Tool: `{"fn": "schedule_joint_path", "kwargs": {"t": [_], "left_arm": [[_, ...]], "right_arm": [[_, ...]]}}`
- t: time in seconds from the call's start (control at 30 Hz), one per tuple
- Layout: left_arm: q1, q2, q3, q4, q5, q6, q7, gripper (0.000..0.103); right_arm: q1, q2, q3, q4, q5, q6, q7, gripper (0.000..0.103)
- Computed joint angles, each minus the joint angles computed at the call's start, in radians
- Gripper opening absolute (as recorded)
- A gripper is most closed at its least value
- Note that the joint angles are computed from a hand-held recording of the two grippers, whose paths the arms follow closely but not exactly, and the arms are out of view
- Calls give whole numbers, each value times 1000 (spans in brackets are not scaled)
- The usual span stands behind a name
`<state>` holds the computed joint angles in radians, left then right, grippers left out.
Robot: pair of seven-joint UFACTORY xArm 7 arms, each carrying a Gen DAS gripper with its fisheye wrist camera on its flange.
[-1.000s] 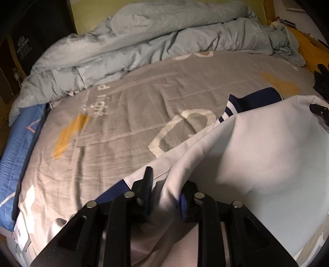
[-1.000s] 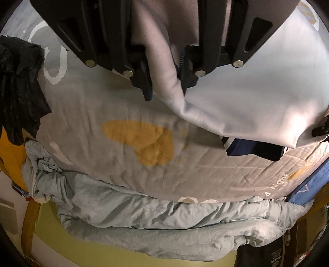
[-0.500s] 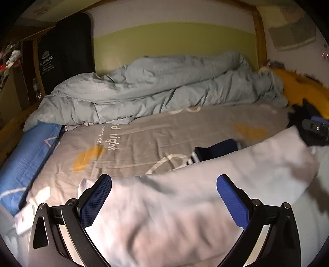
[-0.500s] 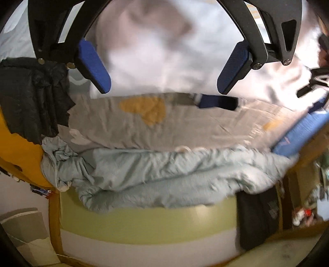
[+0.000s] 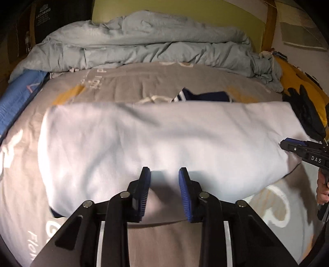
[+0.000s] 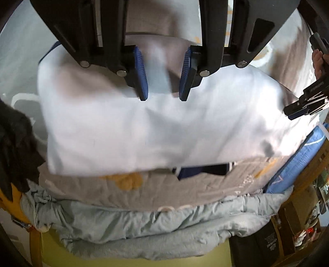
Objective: Fold large clothes
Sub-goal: 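Lift the hem with both tools and fold it over the navy sleeves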
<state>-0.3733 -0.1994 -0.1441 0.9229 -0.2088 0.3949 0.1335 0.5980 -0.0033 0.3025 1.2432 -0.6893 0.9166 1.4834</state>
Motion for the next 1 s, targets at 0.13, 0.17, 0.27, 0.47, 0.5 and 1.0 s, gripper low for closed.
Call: {"fn": "schedule_joint_path", "kwargs": {"t": [0.13,0.17,0.27,0.47,0.5,1.0], "left_arm": [[42,23,-53,-69,149,-132,-106,29],[64,23,-75,-81,220,-161,-160,29],[78,20,-87,-98,312,-213,-241,29],[122,-29,-112,-177,285,-408,-314,26],[162,-36,-146,-183,316,-419,-345,26],[14,20,-66,-41,250,-122,-311,25]], "right_arm": [[20,54,0,19,-61,52,5,28],[33,64,-1,27,-89,77,30,28],[66,69,-10,20,-180,102,143,28],[98,33,13,-16,-399,94,312,19],[106,48,21,5,-428,131,317,13],[51,54,-16,39,-80,-107,138,0]]}}
